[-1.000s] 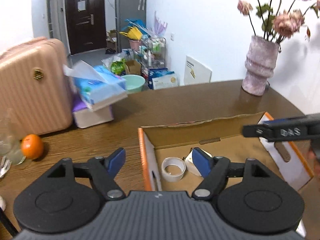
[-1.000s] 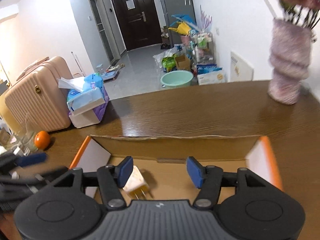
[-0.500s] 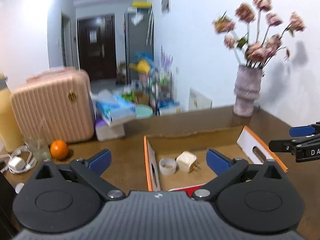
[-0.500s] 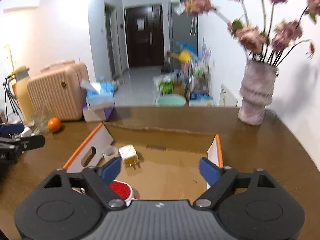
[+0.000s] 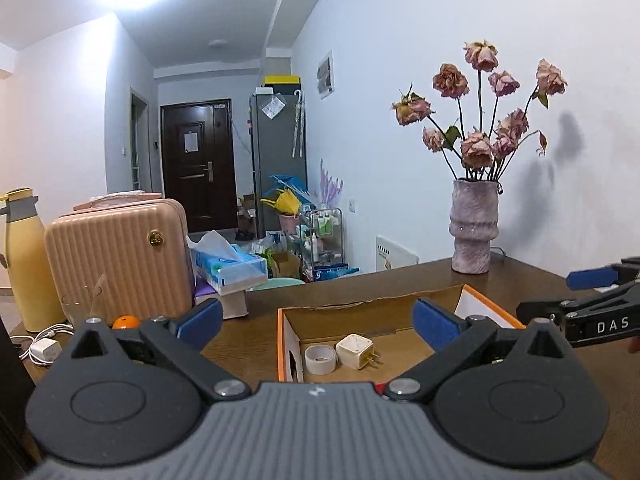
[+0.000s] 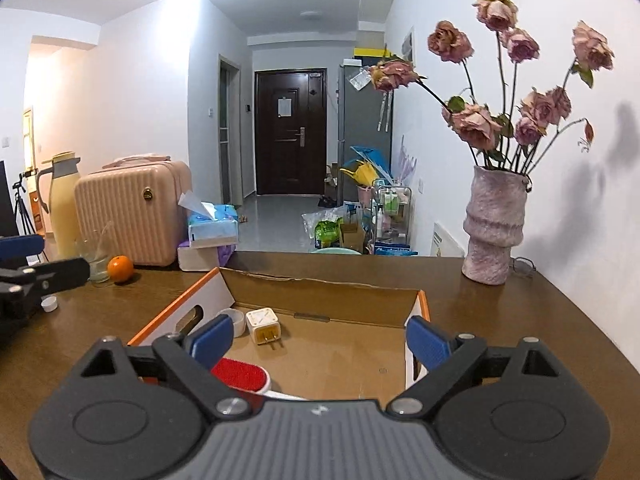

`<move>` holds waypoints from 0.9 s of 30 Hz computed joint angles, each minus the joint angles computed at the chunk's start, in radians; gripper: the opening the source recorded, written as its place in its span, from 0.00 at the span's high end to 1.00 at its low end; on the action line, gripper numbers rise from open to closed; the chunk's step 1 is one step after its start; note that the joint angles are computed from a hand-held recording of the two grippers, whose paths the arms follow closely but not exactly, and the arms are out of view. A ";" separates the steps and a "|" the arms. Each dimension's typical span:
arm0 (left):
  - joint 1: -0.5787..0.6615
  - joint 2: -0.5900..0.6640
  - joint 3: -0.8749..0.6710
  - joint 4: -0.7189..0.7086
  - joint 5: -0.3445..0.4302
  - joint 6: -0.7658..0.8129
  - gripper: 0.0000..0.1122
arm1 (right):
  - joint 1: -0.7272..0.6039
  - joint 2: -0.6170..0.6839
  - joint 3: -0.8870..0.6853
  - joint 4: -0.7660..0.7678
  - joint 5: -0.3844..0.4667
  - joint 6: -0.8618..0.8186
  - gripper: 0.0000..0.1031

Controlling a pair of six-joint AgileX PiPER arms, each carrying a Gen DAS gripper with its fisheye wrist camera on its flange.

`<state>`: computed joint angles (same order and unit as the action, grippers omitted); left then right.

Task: Organize rigid objects
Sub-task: 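Withdraw both grippers from the box toward the remaining bottles, then grasp the white plastic bottle with the left gripper while the right gripper grips its other side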

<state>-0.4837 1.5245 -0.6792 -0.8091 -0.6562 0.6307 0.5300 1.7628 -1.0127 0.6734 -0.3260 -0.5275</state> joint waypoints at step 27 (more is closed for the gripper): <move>-0.873 0.065 0.522 -0.552 -0.418 -0.483 0.08 | 0.587 0.063 0.826 0.102 -0.788 0.632 0.10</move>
<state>-1.3565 1.5891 -0.1567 -1.3615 -1.0743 0.1475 1.1170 1.8253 -0.1867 0.7754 -1.1137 0.1048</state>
